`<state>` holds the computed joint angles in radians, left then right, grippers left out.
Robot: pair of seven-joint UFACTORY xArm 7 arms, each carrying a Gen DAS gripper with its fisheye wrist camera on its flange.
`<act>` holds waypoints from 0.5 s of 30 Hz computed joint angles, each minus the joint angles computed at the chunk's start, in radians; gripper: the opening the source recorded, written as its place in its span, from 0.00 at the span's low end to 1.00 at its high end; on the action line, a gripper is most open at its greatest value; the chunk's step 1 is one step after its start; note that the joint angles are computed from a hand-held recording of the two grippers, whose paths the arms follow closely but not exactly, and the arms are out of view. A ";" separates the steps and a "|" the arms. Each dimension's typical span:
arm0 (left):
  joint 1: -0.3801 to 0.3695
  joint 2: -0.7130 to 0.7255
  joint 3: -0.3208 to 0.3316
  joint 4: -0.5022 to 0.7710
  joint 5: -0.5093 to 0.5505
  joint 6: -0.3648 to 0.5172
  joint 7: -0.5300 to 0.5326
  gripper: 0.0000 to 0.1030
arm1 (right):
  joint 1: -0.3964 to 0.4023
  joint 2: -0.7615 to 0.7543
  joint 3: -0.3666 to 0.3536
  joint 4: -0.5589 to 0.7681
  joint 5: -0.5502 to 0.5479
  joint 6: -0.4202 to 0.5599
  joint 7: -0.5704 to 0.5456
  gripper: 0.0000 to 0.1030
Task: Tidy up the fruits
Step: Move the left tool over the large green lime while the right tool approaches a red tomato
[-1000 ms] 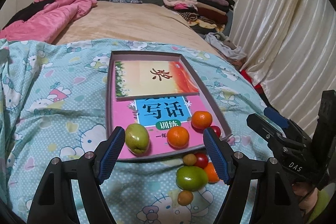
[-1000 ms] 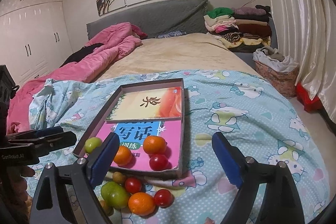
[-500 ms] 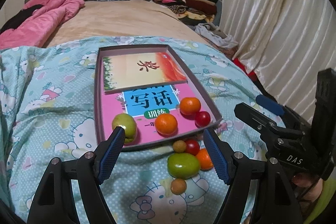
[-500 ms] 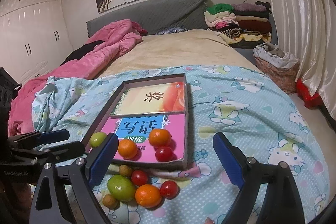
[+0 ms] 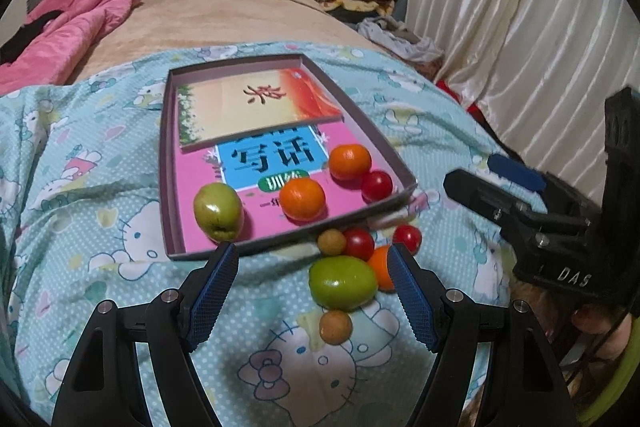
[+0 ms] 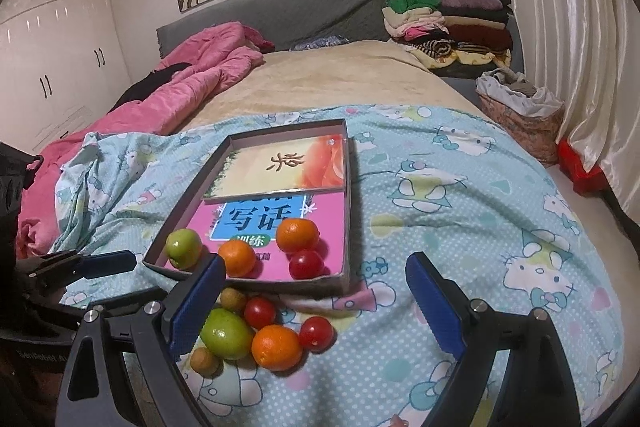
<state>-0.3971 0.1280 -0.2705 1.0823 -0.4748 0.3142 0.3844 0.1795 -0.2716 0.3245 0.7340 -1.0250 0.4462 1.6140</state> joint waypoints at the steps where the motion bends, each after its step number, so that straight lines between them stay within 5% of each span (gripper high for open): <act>1: -0.002 -0.001 0.000 -0.003 0.005 0.000 0.001 0.76 | 0.001 -0.001 -0.001 -0.002 0.002 -0.002 -0.001 0.89; 15: -0.022 0.011 0.002 -0.008 0.072 0.036 -0.003 0.76 | 0.003 0.022 -0.013 -0.003 0.028 -0.060 -0.049 0.89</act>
